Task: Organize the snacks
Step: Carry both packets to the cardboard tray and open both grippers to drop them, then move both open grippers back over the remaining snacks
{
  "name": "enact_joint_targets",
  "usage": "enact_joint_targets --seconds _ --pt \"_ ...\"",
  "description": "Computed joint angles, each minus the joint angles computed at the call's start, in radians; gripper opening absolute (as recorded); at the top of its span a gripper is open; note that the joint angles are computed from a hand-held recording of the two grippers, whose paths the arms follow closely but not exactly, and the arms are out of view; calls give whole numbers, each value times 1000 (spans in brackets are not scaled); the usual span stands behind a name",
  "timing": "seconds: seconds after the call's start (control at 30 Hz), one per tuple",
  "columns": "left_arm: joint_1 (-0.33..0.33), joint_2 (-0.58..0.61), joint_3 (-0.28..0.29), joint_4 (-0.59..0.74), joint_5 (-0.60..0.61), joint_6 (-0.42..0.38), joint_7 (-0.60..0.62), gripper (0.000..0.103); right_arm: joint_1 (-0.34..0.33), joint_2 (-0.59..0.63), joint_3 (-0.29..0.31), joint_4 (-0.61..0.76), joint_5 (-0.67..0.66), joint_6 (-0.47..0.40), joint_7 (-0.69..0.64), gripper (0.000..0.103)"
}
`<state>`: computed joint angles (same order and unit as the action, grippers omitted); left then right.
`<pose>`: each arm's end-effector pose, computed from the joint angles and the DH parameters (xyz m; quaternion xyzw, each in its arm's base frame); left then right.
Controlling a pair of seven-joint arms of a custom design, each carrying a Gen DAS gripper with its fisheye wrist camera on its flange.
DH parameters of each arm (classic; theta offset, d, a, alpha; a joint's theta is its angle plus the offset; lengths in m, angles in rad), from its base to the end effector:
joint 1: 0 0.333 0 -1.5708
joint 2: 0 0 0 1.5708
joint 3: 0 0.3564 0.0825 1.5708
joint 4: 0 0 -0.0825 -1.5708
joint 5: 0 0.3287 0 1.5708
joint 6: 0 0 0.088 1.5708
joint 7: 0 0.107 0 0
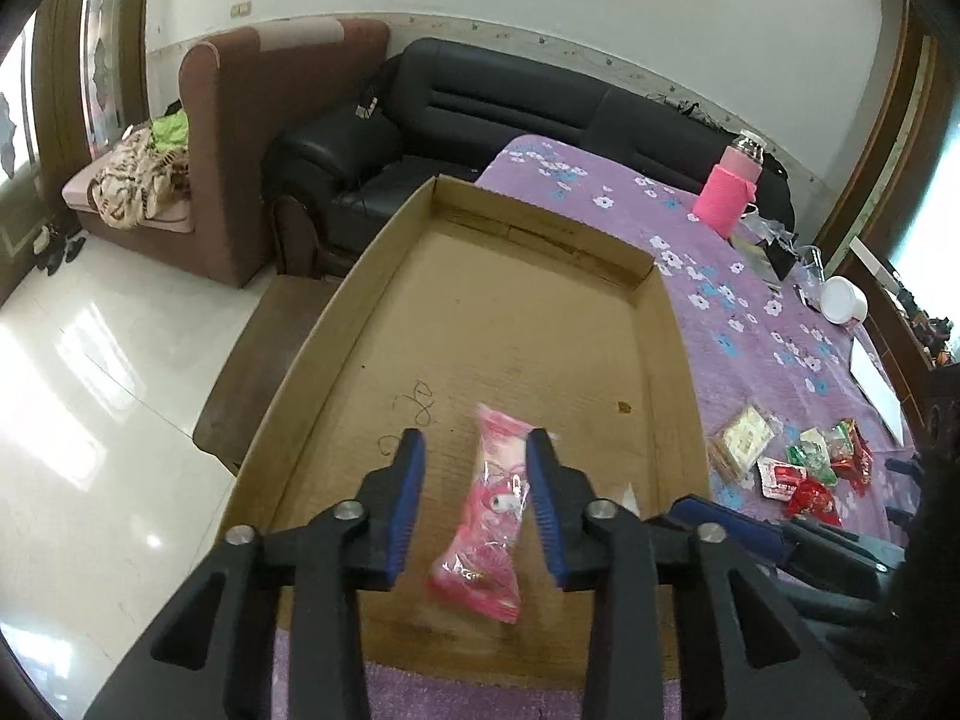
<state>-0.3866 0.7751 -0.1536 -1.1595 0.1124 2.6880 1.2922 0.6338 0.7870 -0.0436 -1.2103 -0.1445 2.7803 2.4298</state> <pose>0.6925 -0.3620 0.4762 -0.5671 0.7351 -0.3457 0.1363 0.6381 0.4516 0.4512 -0.6091 0.6932 -0.0841 0.3759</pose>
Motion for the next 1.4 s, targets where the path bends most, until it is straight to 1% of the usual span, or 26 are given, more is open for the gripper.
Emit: enact_joint_targets --seconds 0.03,0.1,0.17,0.23,0.27,0.3,0.33,0.37,0.4,0.43,0.47,0.5,0.53,0.57,0.6,0.63,0.67,0.73,0.77,0.8,0.87,0.93,1.0,1.1,1.2,1.4 --pt "0 -14 -1 -25 1 21 -2 39 11 -11 -13 -15 -10 5 8 37" --pt "0 -39 -1 -65 3 52 -3 41 40 -40 -50 -65 -37 32 42 37" --pt "-2 -68 1 -108 10 86 -3 45 89 -101 -118 -160 -87 73 114 37" --pt "-8 -110 0 -177 22 149 0 54 149 -162 -200 -266 -153 109 217 37" --pt "-12 -126 0 -199 27 168 0 57 172 -189 -233 -305 -185 108 262 37" --pt "-12 -134 -5 -211 28 177 6 62 197 -216 -268 -349 -220 110 310 37" --pt "-12 -150 -18 -233 27 192 17 65 233 -251 -318 -408 -266 114 372 37" --pt "-12 -157 -27 -241 24 195 26 65 252 -274 -344 -441 -299 110 414 37" --pt "-16 -164 -36 -245 24 193 36 65 285 -310 -388 -496 -346 107 474 37" --pt "-25 -170 -40 -247 26 186 45 65 308 -347 -426 -551 -392 102 529 37" --pt "-32 -175 -46 -248 26 179 53 66 308 -370 -434 -574 -414 84 554 37" --pt "-35 -186 -64 -260 19 175 67 66 319 -409 -457 -616 -445 32 598 37" --pt "-30 -194 -88 -275 5 182 85 69 332 -437 -475 -641 -482 -21 632 37" --pt "-25 -202 -112 -291 -9 193 106 71 343 -462 -486 -665 -524 -51 664 37" --pt "-27 -209 -126 -309 -18 205 121 78 365 -494 -508 -705 -592 -69 720 38" --pt "-43 -215 -125 -321 -20 214 124 80 380 -525 -517 -749 -650 -76 771 42" --pt "-54 -214 -125 -321 -23 214 128 80 375 -542 -508 -776 -662 -82 787 45" --pt "-70 -203 -151 -313 -37 210 152 80 355 -561 -474 -818 -656 -100 778 45" --pt "-91 -195 -143 -300 -34 201 151 80 347 -565 -458 -826 -655 -120 771 45" --pt "-117 -184 -129 -280 -25 184 148 80 340 -568 -445 -835 -660 -138 770 45" --pt "-169 -167 -89 -249 8 154 135 79 328 -584 -428 -866 -697 -143 806 45" --pt "-229 -147 -32 -212 61 123 103 79 305 -591 -407 -878 -707 -150 819 45" --pt "-254 -138 -8 -201 95 115 75 79 289 -600 -389 -891 -737 -170 839 45" --pt "-253 -107 -15 -153 102 84 55 79 270 -614 -359 -897 -780 -216 864 44" --pt "-255 -68 -22 -92 99 42 42 79 232 -607 -327 -885 -790 -242 853 44" --pt "-265 3 -30 12 94 5 37 79 140 -582 -266 -860 -794 -224 827 44"
